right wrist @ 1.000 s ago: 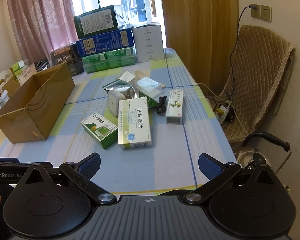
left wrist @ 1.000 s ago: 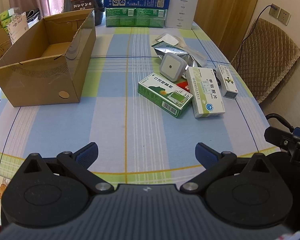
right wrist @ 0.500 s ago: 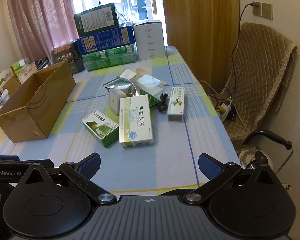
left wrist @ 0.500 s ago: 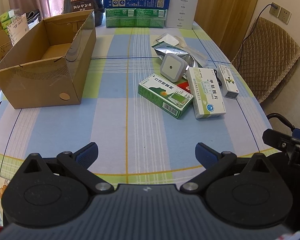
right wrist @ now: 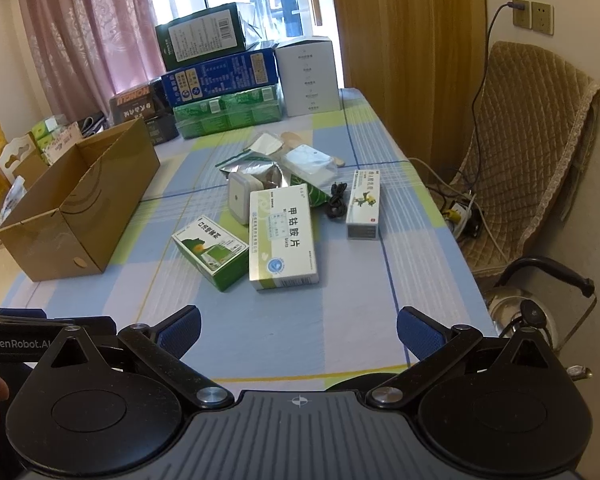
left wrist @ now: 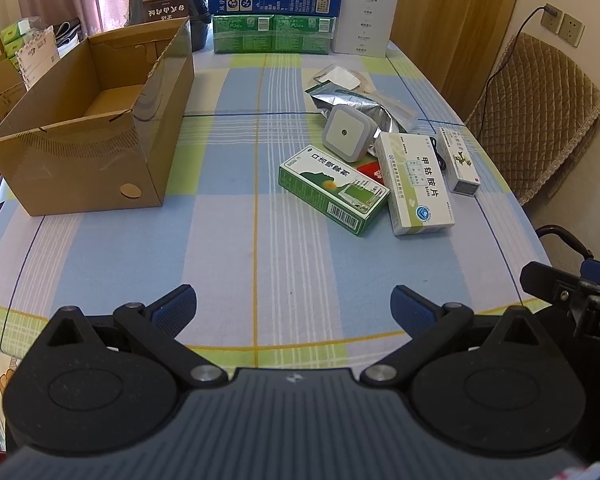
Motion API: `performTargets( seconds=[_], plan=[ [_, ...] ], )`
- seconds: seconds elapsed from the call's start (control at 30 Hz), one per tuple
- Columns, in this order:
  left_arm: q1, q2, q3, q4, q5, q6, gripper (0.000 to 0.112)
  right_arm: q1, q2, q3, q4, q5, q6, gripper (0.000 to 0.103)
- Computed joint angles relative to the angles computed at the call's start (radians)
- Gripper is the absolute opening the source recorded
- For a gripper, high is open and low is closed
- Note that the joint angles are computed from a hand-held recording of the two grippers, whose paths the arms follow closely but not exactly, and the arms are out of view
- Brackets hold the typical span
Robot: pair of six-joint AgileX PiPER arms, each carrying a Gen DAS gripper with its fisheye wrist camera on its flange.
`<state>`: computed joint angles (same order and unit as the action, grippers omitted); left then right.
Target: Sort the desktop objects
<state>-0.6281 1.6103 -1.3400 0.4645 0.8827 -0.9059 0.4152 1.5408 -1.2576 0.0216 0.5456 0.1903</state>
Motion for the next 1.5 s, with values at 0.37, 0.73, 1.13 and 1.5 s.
performTargets(
  seconds=[0.37, 0.73, 1.13, 1.5],
  plan=[
    [0.001, -0.01, 0.029, 0.008, -0.013, -0.014, 0.102, -0.001, 0.006, 0.007, -0.047, -0.018, 0.049, 0.101],
    [0.039, 0.054, -0.044, -0.011, 0.001, 0.049, 0.102, -0.024, 0.146, -0.174, 0.043, 0.049, -0.13, 0.101],
    [0.136, 0.172, -0.161, 0.011, -0.045, 0.097, 0.102, -0.044, 0.427, -0.481, 0.16, 0.18, -0.245, 0.088],
    [0.198, 0.286, -0.276, -0.091, -0.064, 0.221, 0.102, -0.025, 0.665, -0.775, 0.086, 0.329, -0.267, 0.083]
  ],
)
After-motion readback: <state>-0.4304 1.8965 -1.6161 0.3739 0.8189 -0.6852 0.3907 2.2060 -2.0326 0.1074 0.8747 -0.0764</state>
